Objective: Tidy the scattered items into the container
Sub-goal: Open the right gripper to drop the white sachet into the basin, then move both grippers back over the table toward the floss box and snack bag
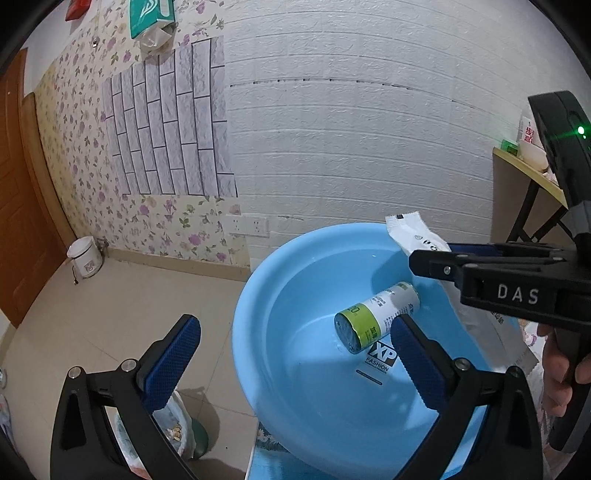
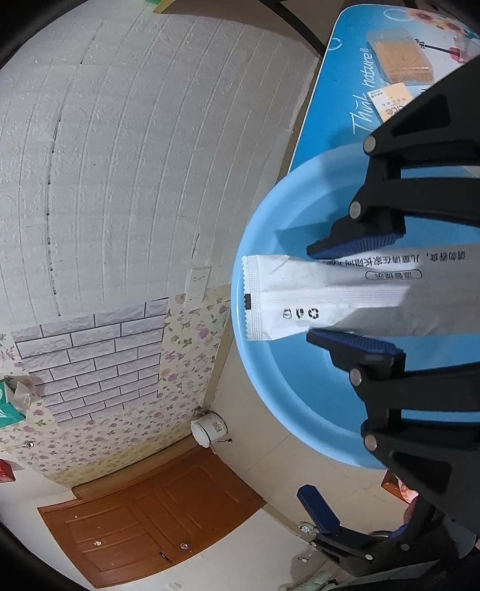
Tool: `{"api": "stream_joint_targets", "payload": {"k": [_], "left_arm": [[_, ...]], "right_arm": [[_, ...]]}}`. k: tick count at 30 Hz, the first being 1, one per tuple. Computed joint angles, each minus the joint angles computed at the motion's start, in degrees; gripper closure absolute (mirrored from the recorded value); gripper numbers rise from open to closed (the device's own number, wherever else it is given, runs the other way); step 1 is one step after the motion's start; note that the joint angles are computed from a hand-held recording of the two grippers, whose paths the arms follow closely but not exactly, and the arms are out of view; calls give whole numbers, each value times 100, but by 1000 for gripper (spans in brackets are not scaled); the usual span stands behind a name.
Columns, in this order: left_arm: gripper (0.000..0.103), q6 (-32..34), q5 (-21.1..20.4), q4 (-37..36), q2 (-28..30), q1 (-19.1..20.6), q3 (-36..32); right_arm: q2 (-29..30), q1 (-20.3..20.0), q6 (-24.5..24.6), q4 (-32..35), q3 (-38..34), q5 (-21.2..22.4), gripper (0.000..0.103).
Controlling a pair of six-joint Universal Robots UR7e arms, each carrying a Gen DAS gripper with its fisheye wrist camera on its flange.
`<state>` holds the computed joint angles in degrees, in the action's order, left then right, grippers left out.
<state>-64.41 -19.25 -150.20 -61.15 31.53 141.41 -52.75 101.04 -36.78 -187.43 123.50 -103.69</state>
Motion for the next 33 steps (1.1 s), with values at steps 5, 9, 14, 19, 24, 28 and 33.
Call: {"api": "stream_joint_targets", "payload": {"k": [5,9,14,19,24,28,33], "left_arm": [[0,-232,-15,233,-80,-48,12],[0,-356,-51,254,-111,-104,30],[0,-409,-97,216,-63,-281,26],[0,-593,-182,385,-16,-462,-27],[0,-805,-371,242,173,-676,-35],[0,-841,-579,-13,492,-836,-104],[0,-904,-788,-172,850,-1011,-255]], "right_arm": [[-182,-10,193,-28,69,132,31],[-471,-87,247,-253,299,287,31],[-851,-245,252,-419,584,287,31],[-1219,-448,135,-427,835,213,31],[-1593,-800,160,-345,1088,247,31],[-1822,-1050,-93,-319,1321,52,31],[-2220,-1402,-334,-402,1603,-36,31]]}}
